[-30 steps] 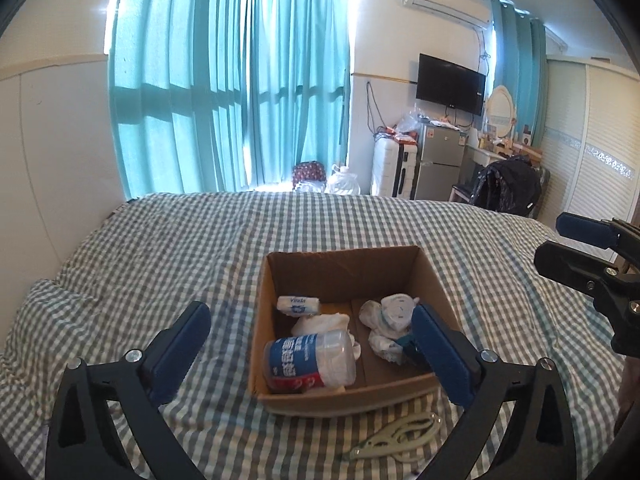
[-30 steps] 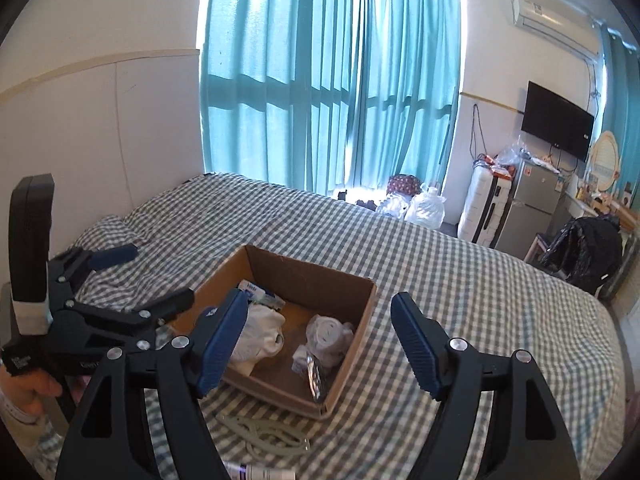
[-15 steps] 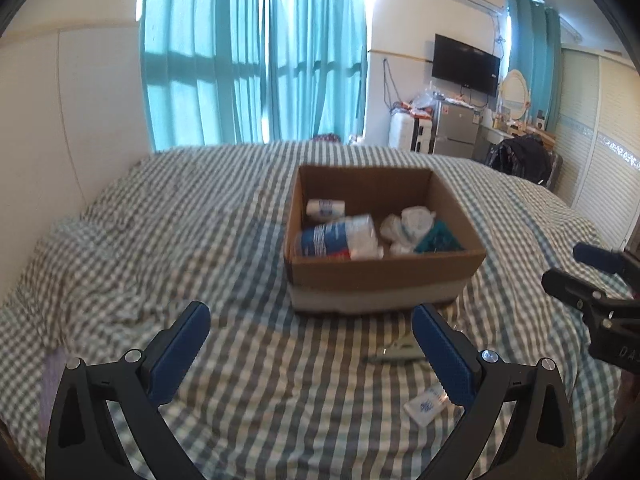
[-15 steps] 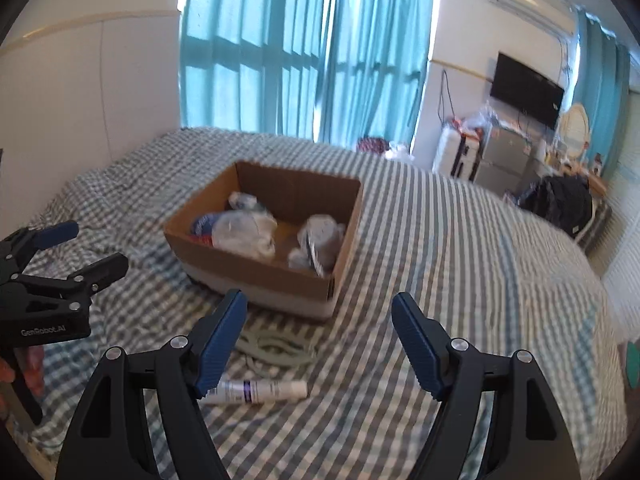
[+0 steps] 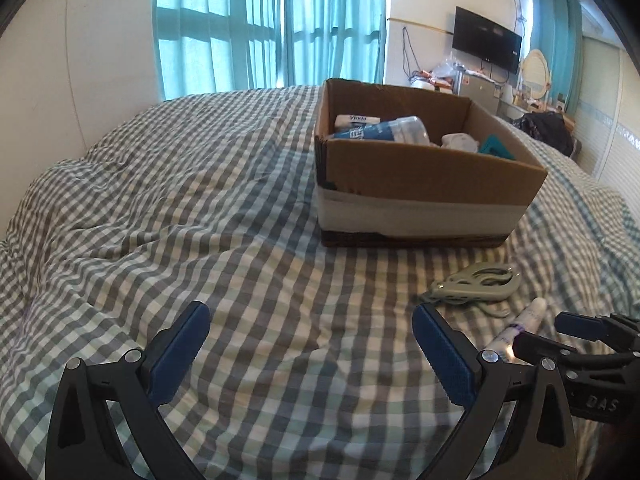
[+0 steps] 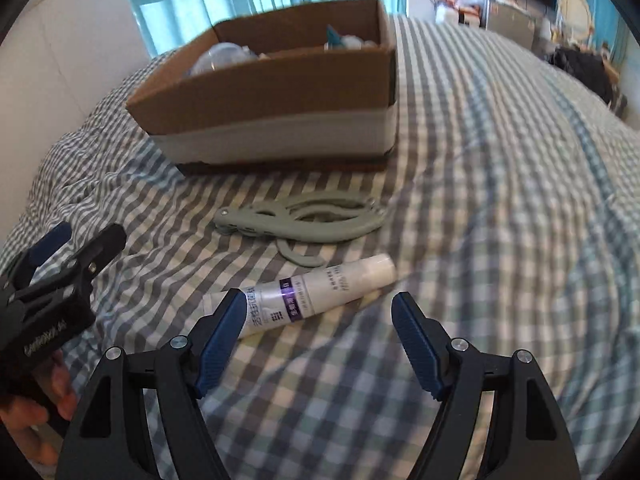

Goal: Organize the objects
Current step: 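Grasp the white toothpaste tube with the right gripper and lift it, then grasp the pale green clip with the left gripper while the right holds the tube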

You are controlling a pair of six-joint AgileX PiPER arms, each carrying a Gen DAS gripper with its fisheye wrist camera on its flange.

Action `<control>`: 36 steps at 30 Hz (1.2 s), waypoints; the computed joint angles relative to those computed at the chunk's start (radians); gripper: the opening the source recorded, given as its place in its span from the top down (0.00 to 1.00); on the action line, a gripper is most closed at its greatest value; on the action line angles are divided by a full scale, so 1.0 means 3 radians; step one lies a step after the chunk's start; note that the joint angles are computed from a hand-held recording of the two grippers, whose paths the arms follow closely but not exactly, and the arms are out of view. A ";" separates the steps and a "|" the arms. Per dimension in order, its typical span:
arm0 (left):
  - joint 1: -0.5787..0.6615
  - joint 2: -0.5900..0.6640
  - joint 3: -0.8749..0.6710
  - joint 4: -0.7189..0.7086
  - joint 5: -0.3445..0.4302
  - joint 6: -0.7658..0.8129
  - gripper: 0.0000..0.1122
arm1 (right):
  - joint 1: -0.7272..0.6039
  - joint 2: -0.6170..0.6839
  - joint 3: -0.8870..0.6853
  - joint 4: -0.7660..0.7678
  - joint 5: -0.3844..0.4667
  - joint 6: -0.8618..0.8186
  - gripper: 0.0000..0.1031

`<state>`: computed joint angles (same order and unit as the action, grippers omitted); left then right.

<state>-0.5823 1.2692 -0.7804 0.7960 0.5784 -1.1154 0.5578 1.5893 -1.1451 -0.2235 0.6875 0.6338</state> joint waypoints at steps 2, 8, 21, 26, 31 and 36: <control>0.0062 -0.0014 0.0031 -0.0069 -0.0078 0.0060 0.08 | -0.0043 0.0133 -0.0071 0.0132 -0.0008 -0.0011 0.27; 0.0128 -0.0014 0.0061 -0.0166 -0.0127 0.0106 0.08 | -0.0046 0.0289 -0.0127 -0.0015 -0.0106 0.0226 0.52; -0.0244 0.0110 -0.0133 -0.0151 0.0218 -0.0002 0.08 | -0.0356 -0.0451 0.0269 0.0207 -0.0218 -0.0393 0.80; -0.0491 0.0421 -0.0452 -0.0290 0.0241 0.0143 0.08 | -0.0632 -0.0452 0.0002 0.0368 -0.0081 -0.0905 0.80; -0.0561 0.0956 -0.0911 -0.0526 0.0209 0.0449 0.08 | -0.0825 -0.0400 -0.0245 0.0406 0.0053 -0.1381 0.80; -0.0510 0.1454 -0.1356 -0.0876 0.0139 0.1062 0.08 | -0.1015 -0.0367 -0.0085 0.0481 -0.0083 -0.1578 0.80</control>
